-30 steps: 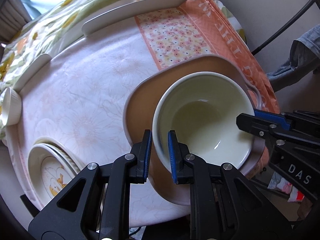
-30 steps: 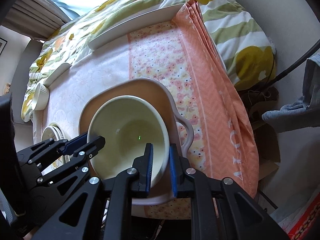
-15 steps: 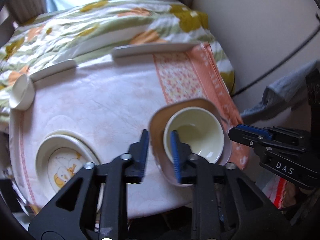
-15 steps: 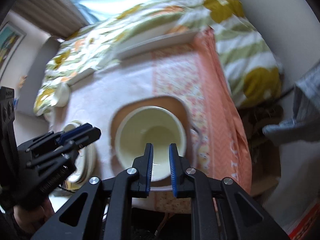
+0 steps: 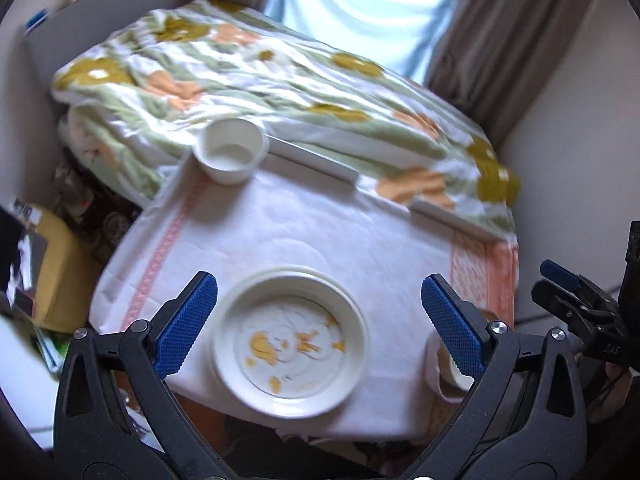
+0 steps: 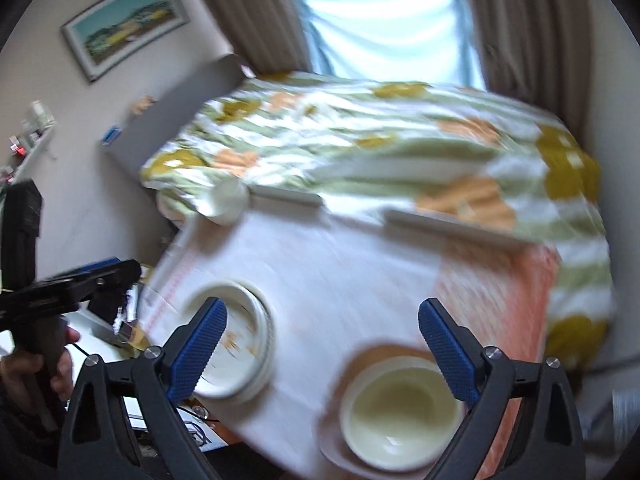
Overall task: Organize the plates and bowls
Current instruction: 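Open both grippers and release the cream bowl, then reach both grippers to the small white bowl and grip its rim, then carry the white bowl with both grippers and lower it into the cream bowl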
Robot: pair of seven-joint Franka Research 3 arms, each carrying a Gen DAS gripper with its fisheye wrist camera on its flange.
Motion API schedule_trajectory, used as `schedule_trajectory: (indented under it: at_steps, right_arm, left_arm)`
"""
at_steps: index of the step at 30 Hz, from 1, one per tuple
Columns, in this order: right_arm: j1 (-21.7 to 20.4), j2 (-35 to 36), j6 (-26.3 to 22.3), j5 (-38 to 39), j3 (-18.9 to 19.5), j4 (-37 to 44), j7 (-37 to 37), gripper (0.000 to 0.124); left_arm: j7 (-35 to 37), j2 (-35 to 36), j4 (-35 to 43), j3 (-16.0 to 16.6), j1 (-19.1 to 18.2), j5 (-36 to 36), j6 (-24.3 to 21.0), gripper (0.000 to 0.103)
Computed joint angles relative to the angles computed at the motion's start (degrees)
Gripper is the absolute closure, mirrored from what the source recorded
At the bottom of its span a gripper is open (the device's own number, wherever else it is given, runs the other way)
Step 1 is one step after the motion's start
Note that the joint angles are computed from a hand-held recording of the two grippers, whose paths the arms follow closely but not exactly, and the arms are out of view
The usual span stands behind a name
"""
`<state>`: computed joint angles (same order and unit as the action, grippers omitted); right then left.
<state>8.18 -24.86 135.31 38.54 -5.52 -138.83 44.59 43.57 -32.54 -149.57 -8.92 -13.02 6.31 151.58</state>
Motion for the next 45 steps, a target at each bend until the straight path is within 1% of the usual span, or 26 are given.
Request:
schedule_trajectory:
  at_steps: [2,4,5,7,8,10,11,12,13,14,15,16,18,20,21,23,25,28,29,31,34,35,36,38,41,45]
  right_arm:
    - [1.5,2.8,-0.7,0.7,1.2,3.6,1.0,0.028]
    - [3.3,6.0,3.2,2.1,3.4,6.8,2.2,0.028]
    - [4.0,7.9,4.1,1.2,4.5,8.7,3.0,0.028]
    - [5.2,13.9,4.4,-2.5,7.0,14.3,6.1,0.028]
    - [5.8,17.0,4.1,-4.3,7.9,17.2,8.0,0.028]
    - [7.0,23.8,3.7,-7.8,9.4,23.2,12.0,0.028]
    - [7.6,27.1,3.3,-9.5,9.9,26.1,14.2,0.028]
    - [7.9,29.9,2.7,-10.4,10.2,28.5,15.7,0.028]
    - [8.4,33.8,1.5,-11.2,10.5,32.2,17.6,0.028]
    - [8.7,36.6,0.6,-11.4,10.8,34.8,18.6,0.030]
    - [9.1,39.2,-0.1,-12.0,11.0,37.2,19.8,0.035]
    - [9.6,42.2,-0.9,-13.2,11.2,40.0,21.4,0.039]
    - [10.6,47.7,-3.0,-15.2,11.3,45.3,24.6,0.054]
    - [10.7,51.6,-5.7,-16.0,11.5,49.5,26.5,0.064]
    - [10.9,53.6,-6.8,-16.3,11.6,51.5,27.5,0.068]
    - [11.4,57.5,-8.8,-17.3,11.7,55.7,29.3,0.073]
    - [11.7,60.3,-10.0,-17.8,11.8,58.7,30.6,0.076]
    - [11.8,63.5,-11.4,-18.2,12.0,62.3,32.0,0.083]
    - [11.8,64.3,-11.7,-18.2,12.1,63.2,32.3,0.088]
    - [12.1,65.7,-12.2,-18.8,12.0,64.8,32.8,0.088]
    - [12.3,66.6,-12.1,-19.3,12.0,65.6,33.2,0.089]
    - [12.1,67.0,-12.1,-19.0,12.2,66.0,33.2,0.095]
    - [11.9,67.2,-12.2,-18.8,12.4,66.2,33.1,0.104]
    - [11.7,67.4,-12.0,-18.0,12.9,66.3,32.9,0.110]
    - [12.6,66.9,-10.7,-19.4,12.3,65.6,32.9,0.110]
    - [12.4,66.1,-9.4,-19.1,12.4,64.1,32.7,0.110]
  left_arm:
    - [0.1,-1.5,-1.6,2.1,1.7,-0.1,1.0,0.001]
    - [1.5,-1.3,-2.4,4.1,2.8,-0.5,2.8,0.001]
    - [3.1,-0.4,-2.4,6.0,2.8,-1.4,3.9,0.001]
    - [6.8,1.8,-2.3,9.8,2.5,-4.5,6.2,0.002]
    - [9.6,3.7,-2.2,12.6,1.6,-7.1,8.3,0.003]
    - [14.3,6.9,-1.5,16.5,-0.2,-12.3,10.9,0.011]
    - [17.3,9.0,-0.8,19.0,-2.0,-15.7,12.0,0.014]
    - [22.4,12.4,0.9,23.1,-5.1,-20.9,12.4,0.024]
    - [25.5,14.5,2.0,25.2,-7.0,-24.3,12.4,0.034]
    - [31.2,17.6,4.0,29.0,-10.4,-30.4,12.1,0.039]
    - [36.7,20.5,5.9,31.9,-13.1,-36.5,11.7,0.045]
    - [41.1,23.2,7.7,33.6,-14.6,-41.8,11.1,0.050]
    - [50.3,29.8,12.5,35.6,-15.7,-52.7,8.0,0.054]
    - [54.9,33.9,15.5,34.9,-14.1,-58.0,5.8,0.057]
    - [55.4,36.2,17.1,34.4,-13.1,-58.9,5.2,0.059]
    - [58.2,40.0,20.3,33.2,-10.6,-61.9,2.8,0.061]
    - [58.9,41.9,21.9,31.9,-8.6,-62.3,1.6,0.067]
    - [59.8,44.8,24.3,29.9,-5.7,-62.3,0.6,0.071]
    - [60.5,45.5,24.9,29.1,-4.8,-62.4,0.2,0.074]
    - [59.7,46.3,25.3,28.0,-3.7,-60.5,0.6,0.080]
    - [61.0,46.3,25.1,25.7,-1.3,-60.8,1.3,0.081]
    - [60.8,46.3,25.2,25.1,-0.8,-60.0,1.6,0.081]
    - [60.5,46.3,25.2,24.5,-0.3,-59.2,1.9,0.081]
    - [59.3,46.2,25.1,23.4,0.5,-57.1,2.5,0.081]
    - [57.9,45.7,24.8,21.8,1.8,-54.2,3.2,0.081]
    - [56.8,45.1,24.4,19.4,3.9,-51.1,3.8,0.081]
